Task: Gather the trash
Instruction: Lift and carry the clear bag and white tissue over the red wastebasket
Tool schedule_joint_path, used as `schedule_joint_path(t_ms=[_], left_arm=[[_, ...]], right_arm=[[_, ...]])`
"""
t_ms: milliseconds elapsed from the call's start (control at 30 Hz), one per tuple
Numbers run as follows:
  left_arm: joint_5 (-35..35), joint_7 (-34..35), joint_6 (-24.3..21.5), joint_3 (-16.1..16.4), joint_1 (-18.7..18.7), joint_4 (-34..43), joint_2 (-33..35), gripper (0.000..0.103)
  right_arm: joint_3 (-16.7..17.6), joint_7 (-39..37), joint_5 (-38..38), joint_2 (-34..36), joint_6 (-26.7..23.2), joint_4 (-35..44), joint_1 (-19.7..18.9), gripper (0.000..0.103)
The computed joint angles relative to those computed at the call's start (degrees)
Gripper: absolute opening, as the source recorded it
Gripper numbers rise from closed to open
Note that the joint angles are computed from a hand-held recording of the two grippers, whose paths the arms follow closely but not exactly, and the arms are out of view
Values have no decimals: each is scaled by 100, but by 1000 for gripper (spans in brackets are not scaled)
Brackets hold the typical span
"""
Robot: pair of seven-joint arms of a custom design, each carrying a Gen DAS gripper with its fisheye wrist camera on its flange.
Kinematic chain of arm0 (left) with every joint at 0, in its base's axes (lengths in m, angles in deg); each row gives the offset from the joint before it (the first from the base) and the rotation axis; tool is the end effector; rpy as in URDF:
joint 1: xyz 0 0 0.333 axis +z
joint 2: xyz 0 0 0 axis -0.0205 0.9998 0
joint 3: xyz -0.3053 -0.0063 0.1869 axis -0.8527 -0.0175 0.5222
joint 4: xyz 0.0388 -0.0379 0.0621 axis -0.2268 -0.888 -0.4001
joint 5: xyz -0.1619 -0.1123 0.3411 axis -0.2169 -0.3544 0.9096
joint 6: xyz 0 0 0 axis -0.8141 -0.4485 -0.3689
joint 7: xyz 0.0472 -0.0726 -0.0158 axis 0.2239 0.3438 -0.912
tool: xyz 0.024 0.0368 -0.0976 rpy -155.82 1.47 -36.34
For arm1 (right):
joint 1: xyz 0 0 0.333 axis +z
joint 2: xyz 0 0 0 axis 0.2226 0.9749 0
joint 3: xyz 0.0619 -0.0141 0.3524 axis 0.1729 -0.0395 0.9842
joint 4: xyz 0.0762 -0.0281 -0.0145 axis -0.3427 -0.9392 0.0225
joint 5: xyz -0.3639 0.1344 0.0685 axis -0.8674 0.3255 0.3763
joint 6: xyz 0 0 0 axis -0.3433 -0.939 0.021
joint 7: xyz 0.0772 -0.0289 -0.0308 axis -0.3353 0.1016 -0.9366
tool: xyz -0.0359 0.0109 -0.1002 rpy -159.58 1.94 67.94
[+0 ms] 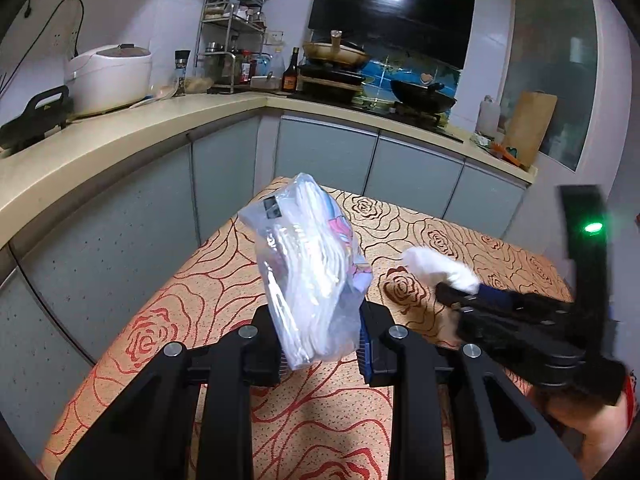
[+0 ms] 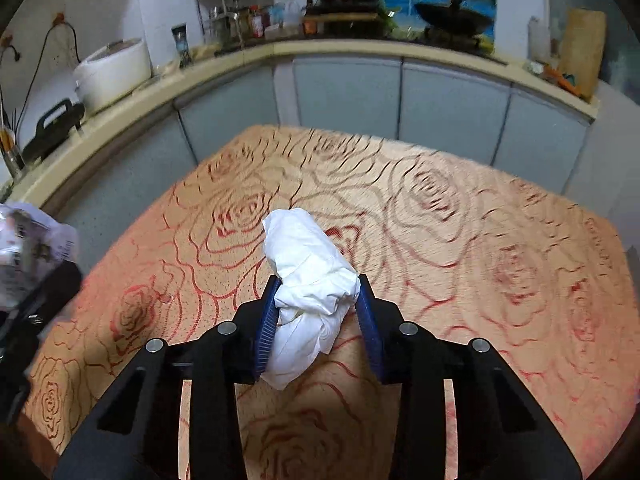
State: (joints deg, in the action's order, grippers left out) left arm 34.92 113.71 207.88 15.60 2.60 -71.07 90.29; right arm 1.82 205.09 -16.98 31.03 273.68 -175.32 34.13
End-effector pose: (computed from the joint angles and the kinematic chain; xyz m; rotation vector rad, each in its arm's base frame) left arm 0.6511 -0.0608 0.3179 -1.7228 1.5855 -1.0387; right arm 0.7089 0.2467 0.3018 -1.8291 1.5574 -0.5750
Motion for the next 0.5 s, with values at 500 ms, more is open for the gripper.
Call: schedule_joint_path(t_ms=[500], left_arm=[[317, 50, 406, -117, -207, -403, -359, 25]], right_arm=[[-2667, -871, 1940, -1316, 1834, -2470, 2360, 37]])
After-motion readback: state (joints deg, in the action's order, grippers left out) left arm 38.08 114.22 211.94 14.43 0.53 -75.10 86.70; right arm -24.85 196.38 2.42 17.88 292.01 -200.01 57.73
